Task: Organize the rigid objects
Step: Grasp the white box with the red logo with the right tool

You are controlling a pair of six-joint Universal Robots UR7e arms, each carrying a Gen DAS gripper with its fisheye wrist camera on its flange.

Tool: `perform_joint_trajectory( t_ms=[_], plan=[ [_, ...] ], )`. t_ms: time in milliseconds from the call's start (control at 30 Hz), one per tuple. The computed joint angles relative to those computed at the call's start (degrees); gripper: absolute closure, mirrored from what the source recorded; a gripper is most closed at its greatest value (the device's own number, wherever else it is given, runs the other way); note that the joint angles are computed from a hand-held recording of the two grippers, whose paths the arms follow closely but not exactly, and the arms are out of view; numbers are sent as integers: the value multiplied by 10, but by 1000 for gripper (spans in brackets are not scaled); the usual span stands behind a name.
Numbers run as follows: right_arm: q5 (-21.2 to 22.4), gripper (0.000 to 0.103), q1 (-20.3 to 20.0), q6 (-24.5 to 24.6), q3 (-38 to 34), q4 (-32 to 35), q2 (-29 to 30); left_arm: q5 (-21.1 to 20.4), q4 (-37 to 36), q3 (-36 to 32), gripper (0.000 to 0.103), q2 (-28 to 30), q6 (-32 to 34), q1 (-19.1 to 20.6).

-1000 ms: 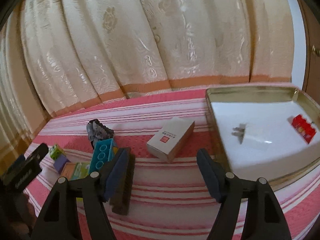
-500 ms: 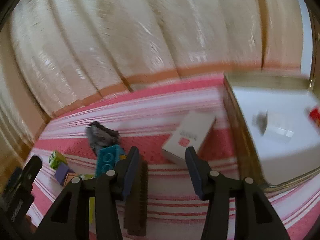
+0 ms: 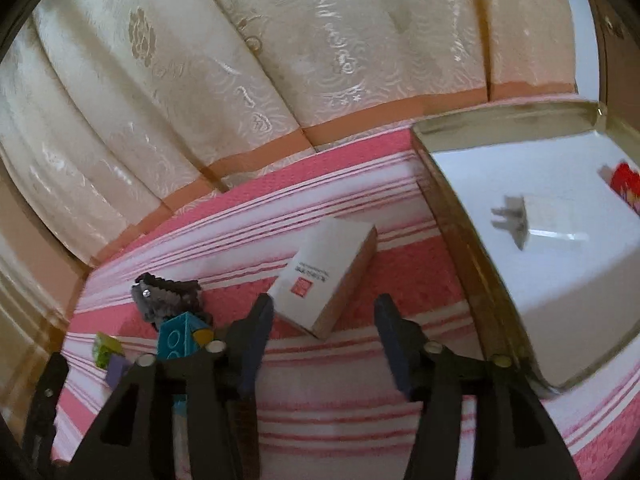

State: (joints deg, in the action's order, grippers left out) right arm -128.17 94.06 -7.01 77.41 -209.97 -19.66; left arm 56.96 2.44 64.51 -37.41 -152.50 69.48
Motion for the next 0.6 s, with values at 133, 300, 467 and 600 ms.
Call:
perform_joint_trajectory(
  t_ms=[133,300,467,600],
  plan=[
    [-46,33,2,-1,-80,60,31,21,11,3,0,2,18,-2],
    [-78,49,2,-43,-137,116,54,58,27,7,0,3,38,-5],
    [-65,75,-4,-103,-76,102,22,84,30,17,0,2,68,-8],
    [8,75,-15,-112,16,62,-22,100,27,31,1,3,101,-12]
  ],
)
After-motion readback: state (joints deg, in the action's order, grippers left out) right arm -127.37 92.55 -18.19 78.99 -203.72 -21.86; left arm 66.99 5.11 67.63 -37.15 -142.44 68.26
